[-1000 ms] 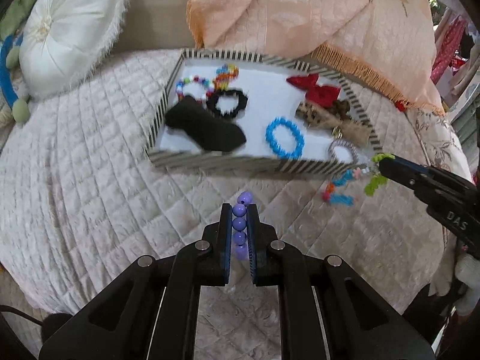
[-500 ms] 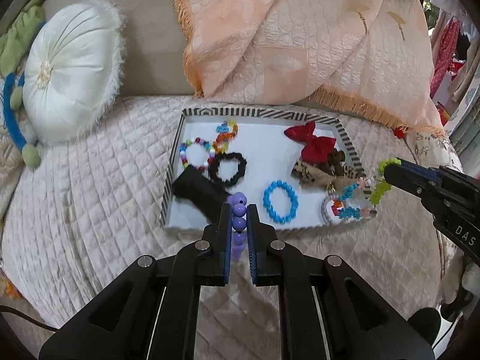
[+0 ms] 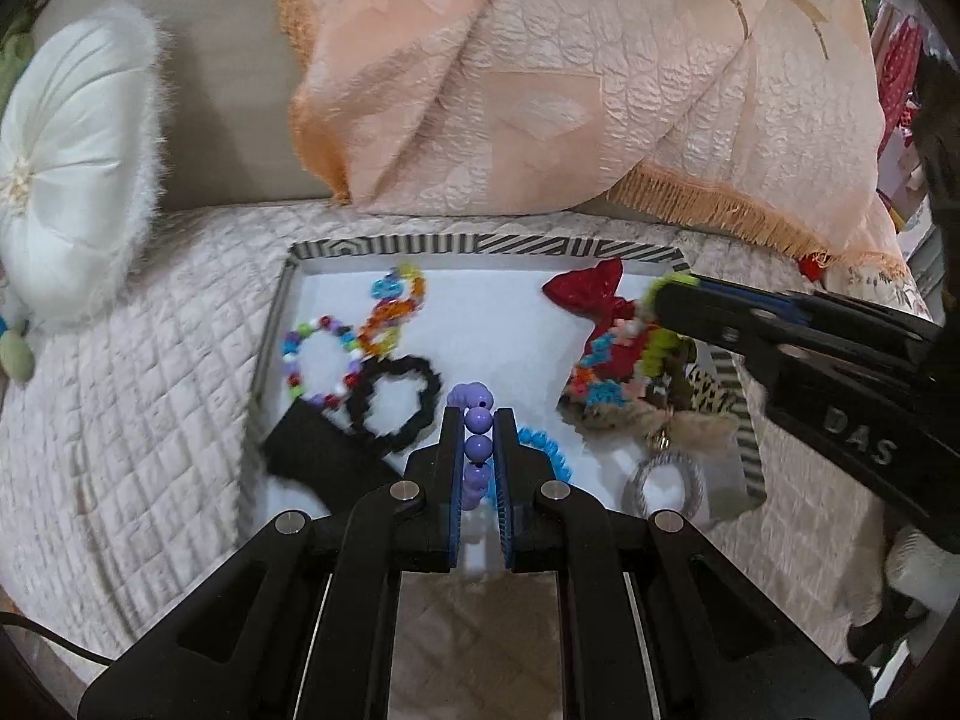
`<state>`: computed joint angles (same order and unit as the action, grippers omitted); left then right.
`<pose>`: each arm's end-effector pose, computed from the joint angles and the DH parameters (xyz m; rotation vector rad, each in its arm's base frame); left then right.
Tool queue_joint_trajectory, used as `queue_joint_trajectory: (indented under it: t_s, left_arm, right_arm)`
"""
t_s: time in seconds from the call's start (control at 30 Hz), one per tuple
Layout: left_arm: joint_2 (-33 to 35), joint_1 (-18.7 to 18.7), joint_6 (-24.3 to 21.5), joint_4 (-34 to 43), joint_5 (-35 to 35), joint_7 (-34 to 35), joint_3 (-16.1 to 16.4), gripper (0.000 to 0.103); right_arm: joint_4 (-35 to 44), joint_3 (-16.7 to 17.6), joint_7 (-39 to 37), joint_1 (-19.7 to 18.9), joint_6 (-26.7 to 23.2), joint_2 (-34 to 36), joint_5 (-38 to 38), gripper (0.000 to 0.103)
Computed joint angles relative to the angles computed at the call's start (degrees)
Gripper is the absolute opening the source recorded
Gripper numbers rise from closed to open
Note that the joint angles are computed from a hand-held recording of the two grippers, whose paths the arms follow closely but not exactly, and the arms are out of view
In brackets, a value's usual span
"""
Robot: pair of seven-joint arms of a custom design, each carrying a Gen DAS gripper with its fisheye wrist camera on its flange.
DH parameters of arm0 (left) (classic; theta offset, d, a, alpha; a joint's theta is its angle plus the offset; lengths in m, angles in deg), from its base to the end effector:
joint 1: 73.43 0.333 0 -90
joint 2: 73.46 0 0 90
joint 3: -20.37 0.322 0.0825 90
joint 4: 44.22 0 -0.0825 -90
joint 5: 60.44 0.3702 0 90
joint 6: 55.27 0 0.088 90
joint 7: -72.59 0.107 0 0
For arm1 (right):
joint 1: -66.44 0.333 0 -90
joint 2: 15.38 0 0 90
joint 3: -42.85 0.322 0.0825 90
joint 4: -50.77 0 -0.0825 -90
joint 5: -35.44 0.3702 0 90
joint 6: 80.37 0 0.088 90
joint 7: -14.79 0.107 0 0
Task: Organize jewelry
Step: 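Carry both bracelets over the striped tray and open both tools to drop them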
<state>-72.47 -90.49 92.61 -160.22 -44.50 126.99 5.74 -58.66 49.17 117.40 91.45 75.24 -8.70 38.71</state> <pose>0.4960 -0.3110 0.5121 -1.8220 2.0670 -0.6874 0.5356 0.3201 0.5281 -1.9727 1.4887 -0.2850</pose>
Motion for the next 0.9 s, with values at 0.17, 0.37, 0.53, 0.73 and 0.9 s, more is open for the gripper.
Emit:
queue_joint_trajectory:
  t_s: [0.17,0.37,0.53,0.73,0.9]
  left_arm:
    - [4.6,0.2,1.0,3.0,-1.1,-0.1,0.3,0.008]
    - [8.0,1.1,-0.8,3.5,-0.1,-2.6,1.7,0.008]
    - [9.0,2.0,-1.0,3.1,0.3,-2.7,2.0,0.008]
    - [10.4,2.1,-0.7,3.9,0.3,-2.2,1.8,0.008]
    - [11.1,1.7,-0.9,4.5,0.4,-2.2,1.6,0.008]
  right_arm:
    - [6.3,0.6,-2.9,-0.8,-0.1,6.5,5.8,0.012]
    - [13.3,-0.6,-3.1,0.3,-1.4,14.0,7.7,0.012]
    - [16.2,-3.6,0.9,1.5,-3.3,17.9,4.4,0.012]
    - [15.8,-5.1,3.5,2.0,-5.5,18.2,0.7,0.012]
    - [16.8,-7.2,7.0,4.1,-9.0,18.2,-6.7,0.012]
